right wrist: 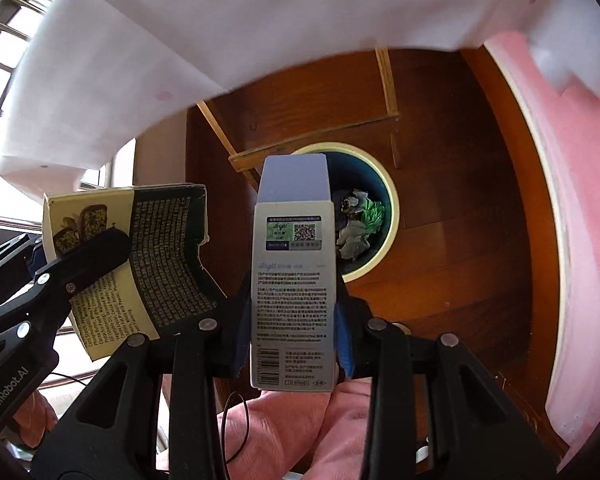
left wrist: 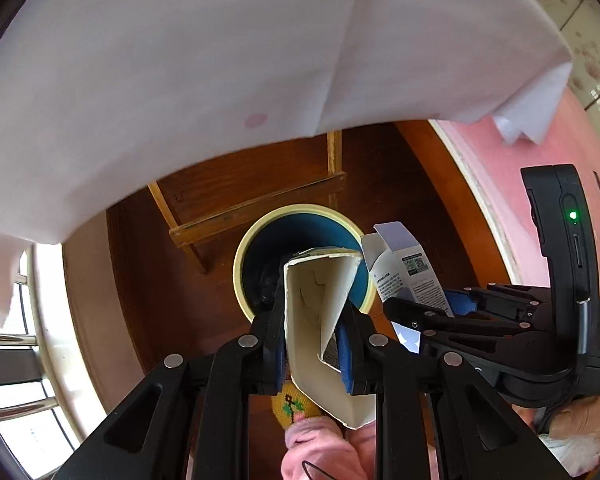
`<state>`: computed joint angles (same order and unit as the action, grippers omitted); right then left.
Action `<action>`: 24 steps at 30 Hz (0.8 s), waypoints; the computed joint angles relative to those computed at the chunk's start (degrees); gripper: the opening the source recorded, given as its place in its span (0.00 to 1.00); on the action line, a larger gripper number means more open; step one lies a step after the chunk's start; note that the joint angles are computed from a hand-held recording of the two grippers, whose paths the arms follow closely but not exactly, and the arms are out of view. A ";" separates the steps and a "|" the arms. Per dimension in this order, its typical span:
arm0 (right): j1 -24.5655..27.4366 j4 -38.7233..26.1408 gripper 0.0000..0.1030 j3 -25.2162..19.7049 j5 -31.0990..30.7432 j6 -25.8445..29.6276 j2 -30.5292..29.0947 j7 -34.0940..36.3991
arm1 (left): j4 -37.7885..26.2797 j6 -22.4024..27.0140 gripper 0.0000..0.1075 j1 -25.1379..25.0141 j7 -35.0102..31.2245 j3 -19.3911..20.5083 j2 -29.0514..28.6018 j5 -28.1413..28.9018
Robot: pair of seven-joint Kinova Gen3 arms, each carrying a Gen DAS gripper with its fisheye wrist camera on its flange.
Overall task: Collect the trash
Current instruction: 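Carry both boxes over the trash bin and open both tools to drop them, then raise both tools from the bin back toward the table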
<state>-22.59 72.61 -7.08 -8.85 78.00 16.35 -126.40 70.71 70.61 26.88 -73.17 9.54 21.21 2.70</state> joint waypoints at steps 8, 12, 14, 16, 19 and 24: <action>2.86 13.94 0.31 -0.03 -2.39 -17.57 6.40 4.74 | 7.48 -13.23 0.19 2.23 2.35 -0.52 7.83 -1.25; 5.18 16.38 0.31 -0.92 -4.67 -21.37 9.56 8.52 | 5.71 -13.58 0.34 3.01 3.33 -1.06 11.36 -1.50; 4.57 16.43 0.37 -0.21 -3.87 -21.26 10.39 8.66 | 5.15 -13.54 0.57 2.92 3.78 -1.10 11.88 -1.19; 5.12 17.16 0.46 -0.23 -4.38 -22.45 10.52 9.32 | 5.08 -13.76 0.70 2.55 4.04 -1.44 11.73 -1.34; 5.28 16.28 0.47 0.16 -4.05 -21.75 10.53 9.33 | 4.75 -12.68 0.70 2.11 3.70 -1.84 11.17 -2.17; 5.18 12.87 0.48 0.85 -2.93 -18.20 9.93 8.73 | 3.47 -8.74 0.70 1.42 4.49 -2.05 7.35 -2.67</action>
<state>-17.41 85.48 -6.24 -11.77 59.81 26.27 -117.68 74.19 61.87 28.30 -68.67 7.49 28.56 0.03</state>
